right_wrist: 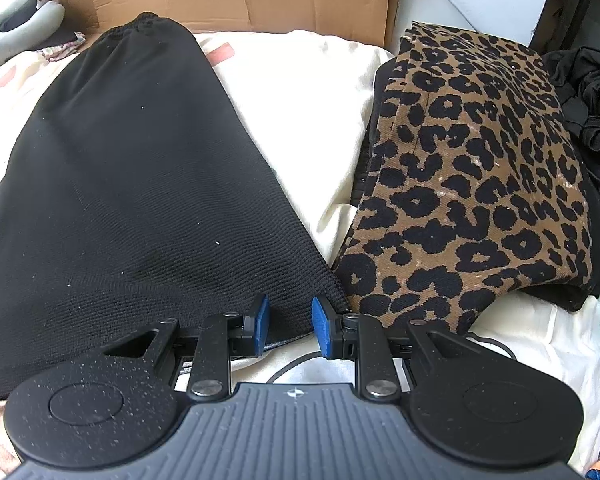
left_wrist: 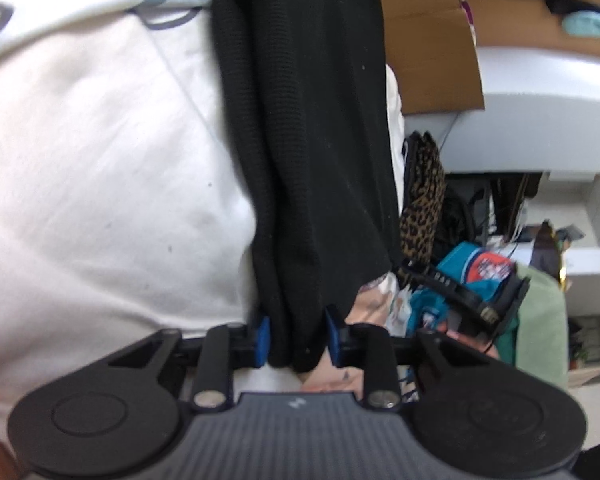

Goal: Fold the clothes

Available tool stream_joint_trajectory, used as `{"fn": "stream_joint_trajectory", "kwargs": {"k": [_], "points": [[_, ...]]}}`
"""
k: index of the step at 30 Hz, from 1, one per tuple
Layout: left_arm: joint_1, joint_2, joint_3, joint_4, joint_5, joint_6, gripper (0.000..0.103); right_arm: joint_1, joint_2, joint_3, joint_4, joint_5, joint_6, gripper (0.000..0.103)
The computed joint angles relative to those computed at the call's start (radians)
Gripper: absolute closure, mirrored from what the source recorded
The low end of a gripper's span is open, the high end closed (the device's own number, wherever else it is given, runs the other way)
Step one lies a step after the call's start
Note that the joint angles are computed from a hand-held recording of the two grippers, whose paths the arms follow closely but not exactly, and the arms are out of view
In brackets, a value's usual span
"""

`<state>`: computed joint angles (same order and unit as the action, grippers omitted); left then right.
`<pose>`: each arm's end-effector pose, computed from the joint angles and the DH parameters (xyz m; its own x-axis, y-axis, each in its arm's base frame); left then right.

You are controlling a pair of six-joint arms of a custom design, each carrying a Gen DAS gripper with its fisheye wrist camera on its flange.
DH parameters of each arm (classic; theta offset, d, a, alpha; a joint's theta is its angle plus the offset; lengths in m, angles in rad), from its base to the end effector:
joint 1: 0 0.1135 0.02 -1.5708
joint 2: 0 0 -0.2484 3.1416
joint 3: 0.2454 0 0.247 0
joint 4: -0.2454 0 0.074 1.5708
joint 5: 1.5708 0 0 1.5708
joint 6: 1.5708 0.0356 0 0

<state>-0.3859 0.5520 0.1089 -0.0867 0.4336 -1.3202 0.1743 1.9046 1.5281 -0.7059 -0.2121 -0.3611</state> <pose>0.1263 -0.0675 0.1415 -0.7724 -0.6351 -0.0083 -0.2856 0.3589 -0.8886 0.3900 0.0763 0.2198 -0.7194 -0.4774 -0.5046 -0.5569 0.8306 0.0081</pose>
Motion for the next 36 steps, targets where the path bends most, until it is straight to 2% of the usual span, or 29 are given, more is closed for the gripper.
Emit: {"fn": "stream_joint_trajectory", "kwargs": {"k": [1, 4, 7, 11, 18, 23, 30, 36], "points": [[-0.005, 0.002, -0.006, 0.011, -0.004, -0.001, 0.092, -0.001, 0.001, 0.000, 0.001, -0.002, 0.002, 0.073], [-0.024, -0.025, -0.016, 0.005, -0.031, -0.040, 0.094, -0.008, 0.004, 0.013, -0.004, -0.025, 0.037, 0.072], [-0.010, -0.041, 0.017, -0.060, -0.021, -0.036, 0.095, -0.023, -0.008, 0.010, -0.002, -0.065, 0.097, 0.071], [0.040, -0.001, 0.108, -0.162, 0.028, 0.033, 0.095, -0.040, -0.041, -0.038, 0.022, -0.095, 0.161, 0.070], [0.083, 0.122, 0.259, -0.304, 0.061, 0.143, 0.095, -0.045, -0.073, -0.102, 0.082, -0.122, 0.152, 0.070], [0.066, 0.158, 0.305, -0.374, 0.027, 0.156, 0.095, -0.047, -0.056, -0.088, 0.112, -0.139, 0.163, 0.070], [0.054, 0.250, 0.368, -0.445, -0.014, 0.202, 0.095, -0.036, 0.061, 0.015, 0.121, -0.179, 0.171, 0.070], [0.076, 0.324, 0.417, -0.498, -0.011, 0.259, 0.095, -0.038, 0.096, 0.037, 0.106, -0.226, 0.179, 0.070]]}}
